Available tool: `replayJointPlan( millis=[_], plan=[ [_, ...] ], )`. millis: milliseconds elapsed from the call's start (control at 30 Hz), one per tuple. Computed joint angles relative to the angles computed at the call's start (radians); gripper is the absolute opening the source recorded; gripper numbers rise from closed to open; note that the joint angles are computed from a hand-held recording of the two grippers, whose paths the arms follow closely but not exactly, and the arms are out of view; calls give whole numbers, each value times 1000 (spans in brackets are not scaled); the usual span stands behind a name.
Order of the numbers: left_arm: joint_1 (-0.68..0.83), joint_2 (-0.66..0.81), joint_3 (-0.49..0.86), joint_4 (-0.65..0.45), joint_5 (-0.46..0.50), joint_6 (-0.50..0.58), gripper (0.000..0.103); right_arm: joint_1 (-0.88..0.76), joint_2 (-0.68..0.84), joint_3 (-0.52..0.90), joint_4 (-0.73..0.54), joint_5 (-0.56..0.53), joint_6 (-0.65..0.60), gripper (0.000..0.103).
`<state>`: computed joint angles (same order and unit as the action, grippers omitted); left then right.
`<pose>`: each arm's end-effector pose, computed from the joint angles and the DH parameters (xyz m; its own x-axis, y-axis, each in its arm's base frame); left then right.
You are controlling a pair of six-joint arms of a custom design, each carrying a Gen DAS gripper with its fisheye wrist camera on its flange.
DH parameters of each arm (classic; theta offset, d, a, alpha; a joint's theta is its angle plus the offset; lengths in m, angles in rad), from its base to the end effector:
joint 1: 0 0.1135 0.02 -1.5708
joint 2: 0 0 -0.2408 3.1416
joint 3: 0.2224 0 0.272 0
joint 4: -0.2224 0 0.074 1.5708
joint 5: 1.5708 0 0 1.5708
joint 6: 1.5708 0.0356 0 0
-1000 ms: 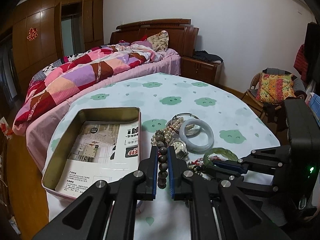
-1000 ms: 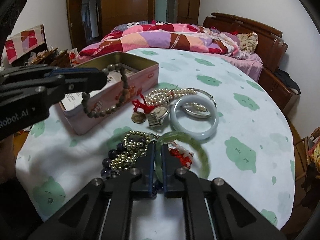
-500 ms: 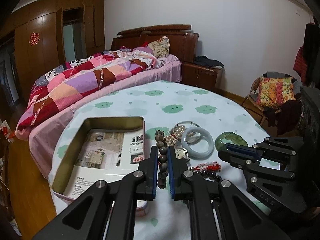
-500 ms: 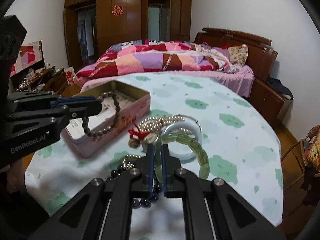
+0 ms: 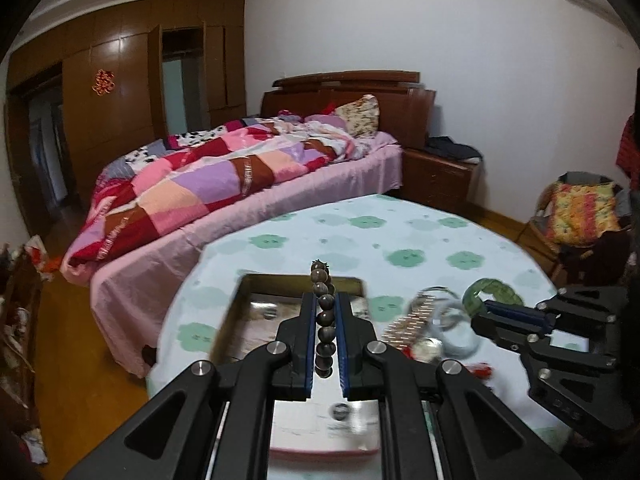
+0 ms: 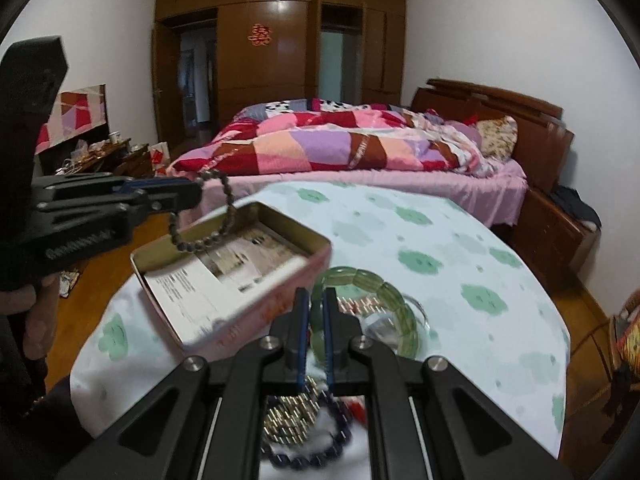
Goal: Organize jewelry
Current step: 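Carry both bracelets over the tin and open both grippers to drop them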
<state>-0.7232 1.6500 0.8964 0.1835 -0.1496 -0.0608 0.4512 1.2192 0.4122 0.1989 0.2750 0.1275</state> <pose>0.2775 -0.2379 0.1568 -0.4379 0.3064 -0.8452 0.5347 0.8445 0.0291 0.2317 0.1015 0.1276 -0.5378 -0.1246 -0.8338 -0.1519 0.9872 -0.0495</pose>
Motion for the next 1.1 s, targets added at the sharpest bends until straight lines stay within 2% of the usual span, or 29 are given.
replayJointPlan(
  millis=[333,533,800,1100],
  plan=[
    [94,154,105,-3,32,-2,8,30,308,236,73,-33,-58,8],
    [113,211,142,-4,43,-4,8,20,444,327,94,-47,-80,8],
    [132,270,183,-12,59,-4,8,-1,547,401,63,-68,-71,8],
    [139,308,205,-17,58,-2,9,13,568,422,39,-62,-67,8]
  ],
)
